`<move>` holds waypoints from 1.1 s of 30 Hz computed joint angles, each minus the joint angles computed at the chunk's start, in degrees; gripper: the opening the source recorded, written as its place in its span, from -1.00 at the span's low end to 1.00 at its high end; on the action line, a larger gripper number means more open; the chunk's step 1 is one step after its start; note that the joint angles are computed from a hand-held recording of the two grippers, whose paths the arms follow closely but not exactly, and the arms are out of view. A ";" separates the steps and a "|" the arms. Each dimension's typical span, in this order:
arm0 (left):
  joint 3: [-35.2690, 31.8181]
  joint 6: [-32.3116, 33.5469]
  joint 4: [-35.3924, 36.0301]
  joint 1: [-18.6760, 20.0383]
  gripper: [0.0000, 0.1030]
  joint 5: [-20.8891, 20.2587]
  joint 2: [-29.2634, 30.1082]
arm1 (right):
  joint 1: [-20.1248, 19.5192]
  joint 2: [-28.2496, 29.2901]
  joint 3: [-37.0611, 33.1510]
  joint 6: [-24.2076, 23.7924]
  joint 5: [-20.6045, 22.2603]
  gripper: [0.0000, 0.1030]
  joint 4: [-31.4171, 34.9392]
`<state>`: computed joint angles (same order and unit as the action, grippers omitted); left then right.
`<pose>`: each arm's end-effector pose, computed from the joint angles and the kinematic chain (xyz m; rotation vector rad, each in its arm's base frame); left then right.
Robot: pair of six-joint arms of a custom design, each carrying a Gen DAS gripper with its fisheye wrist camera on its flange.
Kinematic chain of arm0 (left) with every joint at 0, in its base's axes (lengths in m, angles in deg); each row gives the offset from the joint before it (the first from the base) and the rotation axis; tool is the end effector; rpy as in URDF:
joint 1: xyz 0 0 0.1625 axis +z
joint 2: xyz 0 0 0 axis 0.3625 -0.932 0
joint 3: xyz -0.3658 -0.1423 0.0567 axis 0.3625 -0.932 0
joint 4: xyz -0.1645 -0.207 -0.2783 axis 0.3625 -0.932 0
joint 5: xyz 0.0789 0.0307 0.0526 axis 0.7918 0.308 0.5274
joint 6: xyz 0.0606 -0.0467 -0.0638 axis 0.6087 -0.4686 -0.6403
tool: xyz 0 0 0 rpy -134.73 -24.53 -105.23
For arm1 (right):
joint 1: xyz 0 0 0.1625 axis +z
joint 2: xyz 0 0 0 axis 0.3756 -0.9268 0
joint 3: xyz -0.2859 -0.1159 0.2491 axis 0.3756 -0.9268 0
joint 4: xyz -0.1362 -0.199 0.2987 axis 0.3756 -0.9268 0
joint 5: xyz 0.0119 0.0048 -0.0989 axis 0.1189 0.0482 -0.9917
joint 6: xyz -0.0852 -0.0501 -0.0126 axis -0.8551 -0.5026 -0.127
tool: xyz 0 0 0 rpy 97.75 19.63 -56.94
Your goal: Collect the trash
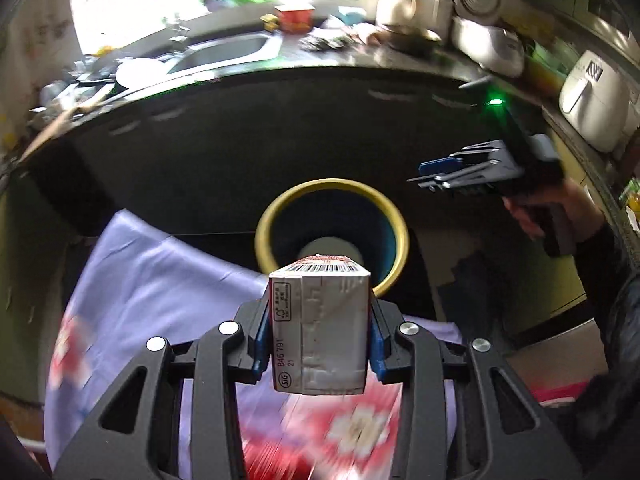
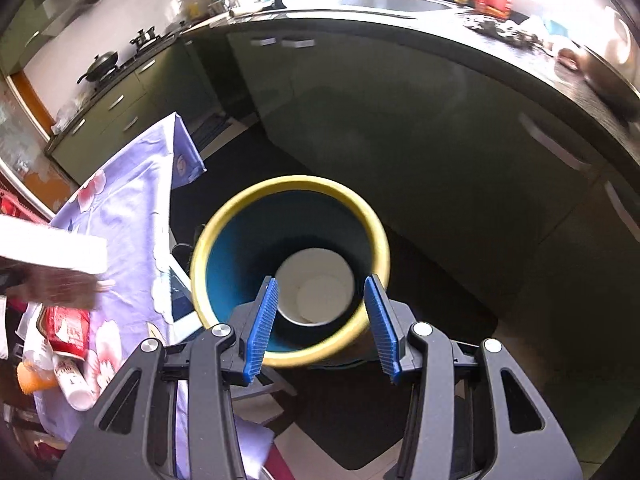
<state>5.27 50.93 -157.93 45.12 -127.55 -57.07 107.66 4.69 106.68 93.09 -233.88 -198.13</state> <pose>-0.1091 -0.6308 0.4288 2.0726 2.1205 0.1546 0.4324 -0.4497 0.0255 -0.4984 -2.1514 0.9877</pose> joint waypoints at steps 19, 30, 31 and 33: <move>5.55 -6.38 -9.94 -0.27 0.21 -2.36 0.79 | 2.24 -0.44 3.35 2.72 0.69 0.06 -0.76; -16.39 -8.08 -5.54 9.28 0.37 -6.45 1.46 | 1.40 13.87 -22.18 -19.21 11.35 0.11 -1.32; -18.62 -8.20 -5.12 10.51 0.37 -6.13 1.97 | 1.27 16.47 -27.14 -21.74 13.42 0.12 -0.27; -22.25 -7.90 -4.97 12.64 0.40 -5.82 3.00 | 1.08 20.89 -35.65 -24.68 16.67 0.17 2.35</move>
<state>-16.98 43.03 -162.90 57.76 -133.37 -54.07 108.74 25.58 71.03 68.41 -217.21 -195.78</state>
